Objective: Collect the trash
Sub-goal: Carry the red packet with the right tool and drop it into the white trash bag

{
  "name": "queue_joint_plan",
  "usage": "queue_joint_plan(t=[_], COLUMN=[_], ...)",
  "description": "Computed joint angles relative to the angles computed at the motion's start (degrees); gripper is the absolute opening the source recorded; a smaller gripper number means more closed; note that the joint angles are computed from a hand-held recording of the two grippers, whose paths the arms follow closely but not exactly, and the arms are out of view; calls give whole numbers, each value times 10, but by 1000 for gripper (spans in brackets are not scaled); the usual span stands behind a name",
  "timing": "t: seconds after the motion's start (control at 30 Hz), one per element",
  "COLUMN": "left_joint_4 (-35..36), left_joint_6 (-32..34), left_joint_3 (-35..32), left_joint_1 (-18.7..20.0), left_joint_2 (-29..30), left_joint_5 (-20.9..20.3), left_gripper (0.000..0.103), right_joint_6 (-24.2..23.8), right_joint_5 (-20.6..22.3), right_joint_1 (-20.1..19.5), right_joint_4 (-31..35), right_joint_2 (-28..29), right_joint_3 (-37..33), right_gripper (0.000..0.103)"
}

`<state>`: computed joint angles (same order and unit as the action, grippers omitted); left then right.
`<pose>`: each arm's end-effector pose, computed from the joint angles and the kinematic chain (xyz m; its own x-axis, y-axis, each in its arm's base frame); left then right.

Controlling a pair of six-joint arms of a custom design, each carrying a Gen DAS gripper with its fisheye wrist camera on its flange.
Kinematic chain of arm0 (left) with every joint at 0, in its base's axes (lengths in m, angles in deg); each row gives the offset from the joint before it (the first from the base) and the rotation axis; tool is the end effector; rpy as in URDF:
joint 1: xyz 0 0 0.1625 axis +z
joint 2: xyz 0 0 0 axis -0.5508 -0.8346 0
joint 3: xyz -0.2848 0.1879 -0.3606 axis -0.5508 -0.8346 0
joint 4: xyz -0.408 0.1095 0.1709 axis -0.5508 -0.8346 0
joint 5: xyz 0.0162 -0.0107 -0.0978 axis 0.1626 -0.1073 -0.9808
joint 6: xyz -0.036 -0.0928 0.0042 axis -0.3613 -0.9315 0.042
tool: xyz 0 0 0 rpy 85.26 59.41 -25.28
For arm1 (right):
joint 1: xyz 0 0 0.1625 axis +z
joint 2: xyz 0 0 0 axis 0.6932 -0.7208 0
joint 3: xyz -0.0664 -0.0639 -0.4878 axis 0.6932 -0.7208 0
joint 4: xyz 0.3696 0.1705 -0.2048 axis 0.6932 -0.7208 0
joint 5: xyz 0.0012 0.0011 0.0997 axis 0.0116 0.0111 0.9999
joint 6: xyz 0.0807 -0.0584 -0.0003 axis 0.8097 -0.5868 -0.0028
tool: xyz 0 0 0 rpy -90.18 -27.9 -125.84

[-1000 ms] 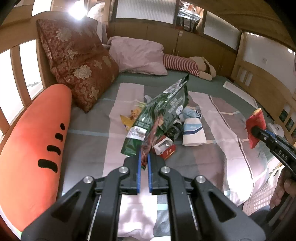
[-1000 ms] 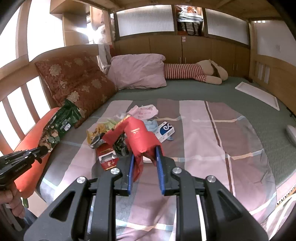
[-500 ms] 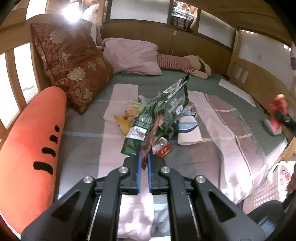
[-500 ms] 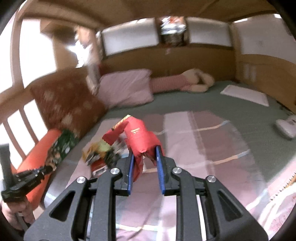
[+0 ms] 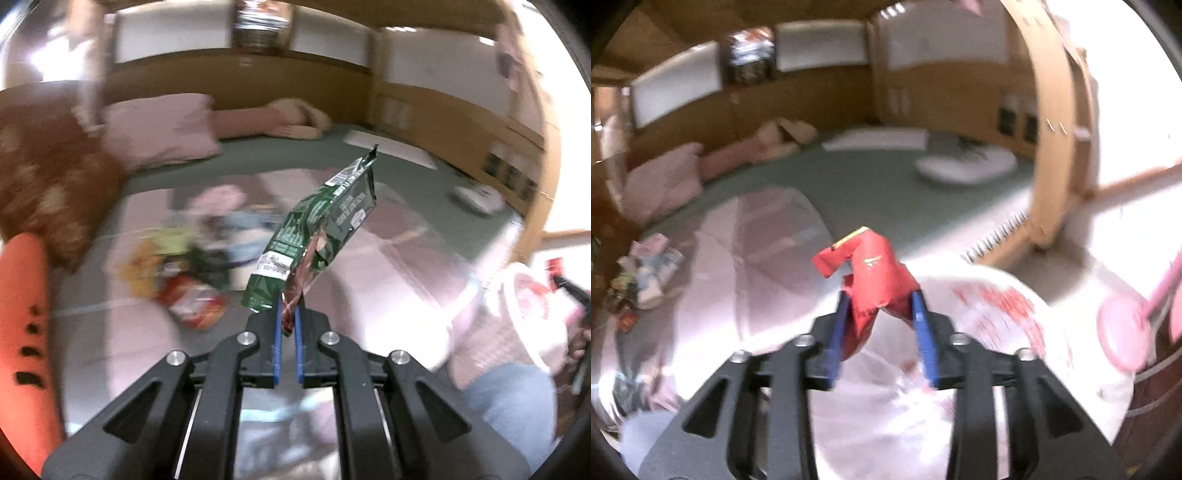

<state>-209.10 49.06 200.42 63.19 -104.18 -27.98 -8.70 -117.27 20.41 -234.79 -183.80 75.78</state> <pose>-0.3328 -0.4314 0.1214 -0.7341 0.2757 -0.6205 0.6254 0.6305 -0.4598 -0.0401 -0.3234 0.4098 -0.6711 0.3957 0.6270 -0.3326 0.5951 -0.7316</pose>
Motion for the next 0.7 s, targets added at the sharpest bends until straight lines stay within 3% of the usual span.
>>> queue_joint_plan(t=[0.17,0.27,0.33,0.57,0.63,0.67,0.7], left_joint_4=[5,19,26,66,78,82,73], left_joint_6=[55,77,95,97,103,105,97], left_joint_3=[-70,-116,-145,-255,-278,-287,-285], left_joint_1=[-30,-47,-60,-79,-75,-76,-76], left_joint_2=[75,117,147,253,277,288,293], left_joint_5=[-98,-168,-201,-333,-362,-358,-346], left_gripper=[6,6,6,8,25,39,45], right_joint_6=[-5,21,43,47,46,45,41], right_joint_5=[16,77,123,152,145,156,150], right_joint_1=[-34,-67,-89,-70,-54,-60,-49], right_joint_4=[-26,-39,-13,2,23,35,33], right_joint_2=[-21,-83,-143,-229,-241,-251,-248], right_joint_3=[18,30,29,8,1,3,3], right_gripper=[60,68,71,80,81,81,81])
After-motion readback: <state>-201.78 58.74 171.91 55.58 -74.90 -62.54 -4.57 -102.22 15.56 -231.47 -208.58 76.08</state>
